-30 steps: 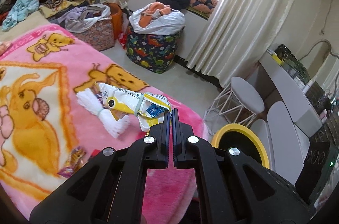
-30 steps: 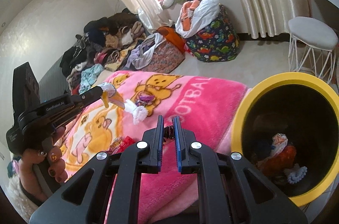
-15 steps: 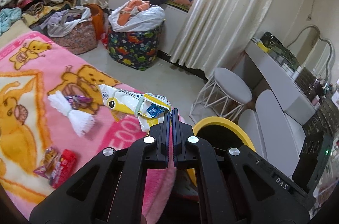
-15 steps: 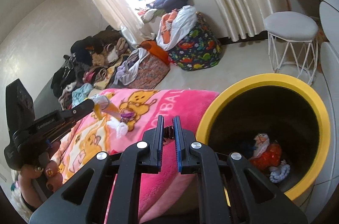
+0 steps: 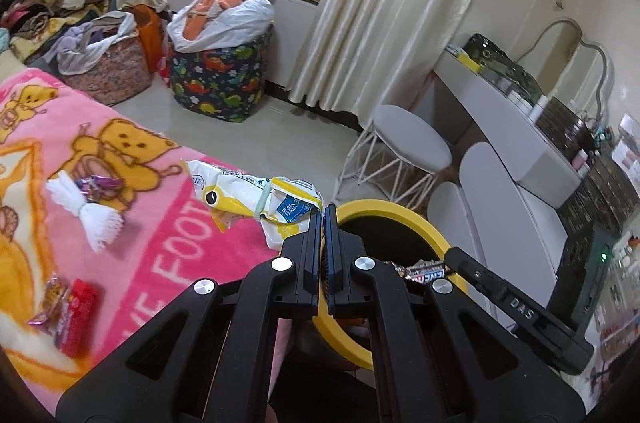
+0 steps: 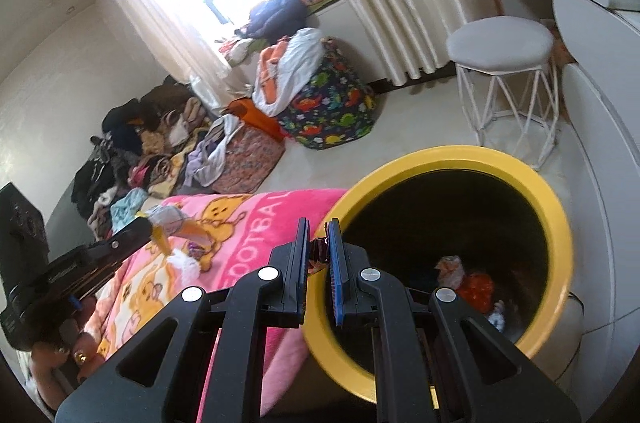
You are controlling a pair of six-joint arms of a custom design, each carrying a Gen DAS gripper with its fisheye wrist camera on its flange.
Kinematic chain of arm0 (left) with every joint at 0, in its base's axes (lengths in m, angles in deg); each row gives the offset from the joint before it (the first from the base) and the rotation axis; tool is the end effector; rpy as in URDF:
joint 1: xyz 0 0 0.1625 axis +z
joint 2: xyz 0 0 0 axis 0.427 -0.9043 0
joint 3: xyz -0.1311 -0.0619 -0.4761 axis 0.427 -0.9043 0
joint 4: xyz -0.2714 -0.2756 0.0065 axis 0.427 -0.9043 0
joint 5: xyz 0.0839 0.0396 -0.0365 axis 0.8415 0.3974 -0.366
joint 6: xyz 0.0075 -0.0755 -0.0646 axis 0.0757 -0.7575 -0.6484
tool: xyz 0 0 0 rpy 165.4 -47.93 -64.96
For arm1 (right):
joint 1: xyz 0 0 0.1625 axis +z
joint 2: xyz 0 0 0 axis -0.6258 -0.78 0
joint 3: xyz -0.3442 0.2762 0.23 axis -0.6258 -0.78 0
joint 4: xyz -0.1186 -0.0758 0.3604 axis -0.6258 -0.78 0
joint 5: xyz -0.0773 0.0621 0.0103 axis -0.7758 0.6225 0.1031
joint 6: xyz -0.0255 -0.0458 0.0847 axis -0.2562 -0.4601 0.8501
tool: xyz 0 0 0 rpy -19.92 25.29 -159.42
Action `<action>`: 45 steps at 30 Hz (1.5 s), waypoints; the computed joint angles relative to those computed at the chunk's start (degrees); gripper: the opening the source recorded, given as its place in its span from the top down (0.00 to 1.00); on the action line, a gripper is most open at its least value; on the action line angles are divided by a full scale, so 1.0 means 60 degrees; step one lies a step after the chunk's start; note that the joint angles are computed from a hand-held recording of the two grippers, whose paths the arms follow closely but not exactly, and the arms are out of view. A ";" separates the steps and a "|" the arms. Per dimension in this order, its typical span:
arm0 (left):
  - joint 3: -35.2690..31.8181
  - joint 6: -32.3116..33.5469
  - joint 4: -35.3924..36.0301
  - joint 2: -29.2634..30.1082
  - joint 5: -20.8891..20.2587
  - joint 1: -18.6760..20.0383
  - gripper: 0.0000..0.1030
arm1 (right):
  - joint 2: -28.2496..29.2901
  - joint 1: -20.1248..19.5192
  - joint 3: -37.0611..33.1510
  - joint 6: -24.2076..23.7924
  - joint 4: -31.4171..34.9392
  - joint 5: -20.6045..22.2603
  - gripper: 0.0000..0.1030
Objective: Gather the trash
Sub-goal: 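Carry the snack bag and chocolate bar over the yellow bin and open both grippers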
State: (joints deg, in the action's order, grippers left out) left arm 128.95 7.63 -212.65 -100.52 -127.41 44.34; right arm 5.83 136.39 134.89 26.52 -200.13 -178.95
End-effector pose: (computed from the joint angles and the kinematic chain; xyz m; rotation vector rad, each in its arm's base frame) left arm -0.1763 -0.8911 0.1789 1.0630 2.7411 -0.6652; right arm 0.1856 -0.7575 0.0936 -0.2852 -2.3199 1.5236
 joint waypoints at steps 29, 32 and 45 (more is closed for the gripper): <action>0.0220 0.0918 0.1845 0.0733 -0.0892 -0.0311 1.00 | -0.0415 -0.0607 0.0795 0.0620 -0.0118 -0.1385 0.91; 0.0139 0.1111 0.2067 0.0865 -0.0861 -0.0316 1.00 | -0.0452 -0.0664 0.0871 0.0679 -0.0221 -0.1474 0.91; -0.0517 0.1162 0.2867 0.1302 -0.0578 -0.0157 0.98 | -0.0517 -0.0892 0.0920 0.1194 0.0189 -0.1280 0.86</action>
State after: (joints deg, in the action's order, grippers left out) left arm 125.85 14.60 -195.45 -92.71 -130.88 43.40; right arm 2.73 131.04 140.41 33.68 -199.00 -186.63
